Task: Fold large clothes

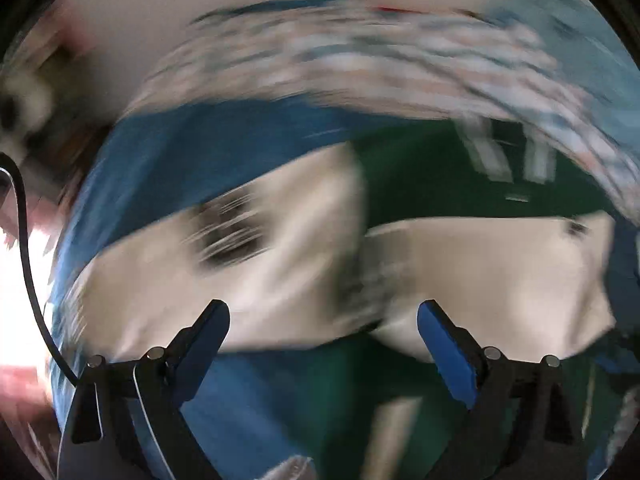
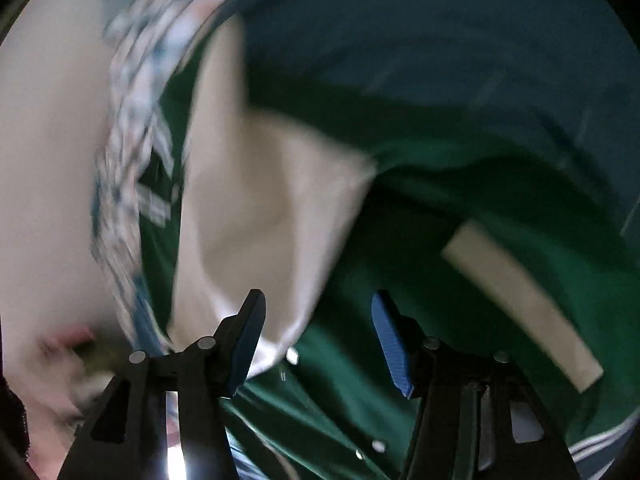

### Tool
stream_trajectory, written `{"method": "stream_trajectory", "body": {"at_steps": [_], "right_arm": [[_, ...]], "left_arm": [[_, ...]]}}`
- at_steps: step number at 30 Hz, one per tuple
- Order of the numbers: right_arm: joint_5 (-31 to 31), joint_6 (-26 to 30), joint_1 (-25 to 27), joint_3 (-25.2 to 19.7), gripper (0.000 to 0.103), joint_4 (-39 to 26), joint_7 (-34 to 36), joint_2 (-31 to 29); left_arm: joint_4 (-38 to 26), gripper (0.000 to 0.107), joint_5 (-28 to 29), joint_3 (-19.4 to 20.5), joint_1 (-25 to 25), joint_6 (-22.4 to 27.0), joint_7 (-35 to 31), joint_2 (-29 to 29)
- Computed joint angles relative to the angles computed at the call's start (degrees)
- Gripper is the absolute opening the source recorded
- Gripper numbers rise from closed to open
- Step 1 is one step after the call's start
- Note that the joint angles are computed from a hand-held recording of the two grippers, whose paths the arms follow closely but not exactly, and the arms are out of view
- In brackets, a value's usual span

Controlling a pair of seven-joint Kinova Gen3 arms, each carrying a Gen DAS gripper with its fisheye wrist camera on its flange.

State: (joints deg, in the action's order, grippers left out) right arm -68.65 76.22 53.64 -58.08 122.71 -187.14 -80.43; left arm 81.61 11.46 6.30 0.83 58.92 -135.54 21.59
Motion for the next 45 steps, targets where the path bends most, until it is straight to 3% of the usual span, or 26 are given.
{"method": "stream_trajectory", "body": {"at_steps": [3,7,11,15,17,19,24,26,28,29,30,31,32,35,37,40,43,45], "right_arm": [[1.2,1.8,-4.5,4.3,0.057,4.2,-7.0,-8.0],[3.3,3.8,-7.3,8.0,0.057,6.3,-16.3,-18.6],[6.5,8.5,-6.5,11.1,0.016,4.6,-24.8,-26.3],[10.6,16.9,-6.4,14.0,0.015,0.7,-33.2,-30.4],[9.7,18.5,-6.5,16.1,0.015,1.6,-33.6,-32.8],[7.9,17.8,-6.4,17.3,0.015,3.6,-30.4,-33.6],[5.2,17.9,-5.7,20.5,0.016,7.5,-24.3,-35.8],[4.5,19.0,-5.3,21.6,0.016,8.0,-24.3,-37.0],[3.9,19.4,-4.8,22.3,0.016,9.7,-22.8,-37.5],[3.7,19.8,-4.4,22.6,0.016,9.9,-22.2,-37.5],[3.4,20.0,-3.7,22.8,0.016,10.0,-21.3,-37.3],[3.1,20.1,-3.2,22.9,0.016,10.2,-20.4,-37.1],[2.8,19.2,-1.6,22.5,0.016,11.2,-18.6,-36.7],[3.7,20.3,-0.2,22.7,0.014,10.4,-16.7,-35.4],[5.6,21.4,1.2,22.0,0.013,7.9,-15.2,-33.0],[8.4,23.3,3.3,21.0,0.013,5.0,-14.7,-30.0],[8.9,23.6,5.1,20.3,0.013,4.4,-13.9,-28.2],[8.0,23.0,5.8,19.1,0.013,5.3,-10.5,-26.1]], "left_arm": [[1.0,0.096,-0.7,5.6,6.3,0.0,0.2,0.2],[-1.7,0.096,-1.5,9.3,16.2,0.9,1.1,3.5],[-9.6,0.096,-1.8,8.4,25.8,5.8,3.6,10.5],[-15.4,0.096,2.1,0.1,34.7,10.6,2.1,14.9],[-18.4,0.096,3.4,-1.8,36.7,14.6,1.0,17.0],[-22.5,0.096,1.9,0.0,37.1,19.3,1.5,20.6],[-32.6,0.096,-4.3,11.6,33.9,30.9,9.2,30.7],[-35.6,0.096,-2.6,11.3,34.0,35.0,10.2,32.9],[-35.3,0.094,1.2,9.0,34.1,36.0,8.7,32.6],[-34.4,0.088,3.0,9.0,33.4,36.1,7.5,32.2],[-33.9,0.075,4.0,9.0,33.1,35.9,6.6,32.0],[-32.5,0.046,4.3,8.1,33.3,34.7,5.2,31.0],[-31.7,0.026,5.3,6.2,33.9,34.2,4.0,30.1],[-31.0,0.011,9.3,4.4,32.3,33.7,3.4,29.3],[-31.7,0.011,8.8,7.0,29.8,33.0,5.1,29.7],[-34.9,0.011,7.4,7.5,28.0,34.0,6.9,31.6],[-38.0,0.014,5.0,7.6,27.8,36.2,8.0,34.2],[-37.1,0.018,2.5,10.3,26.1,35.8,9.3,34.3]]}}
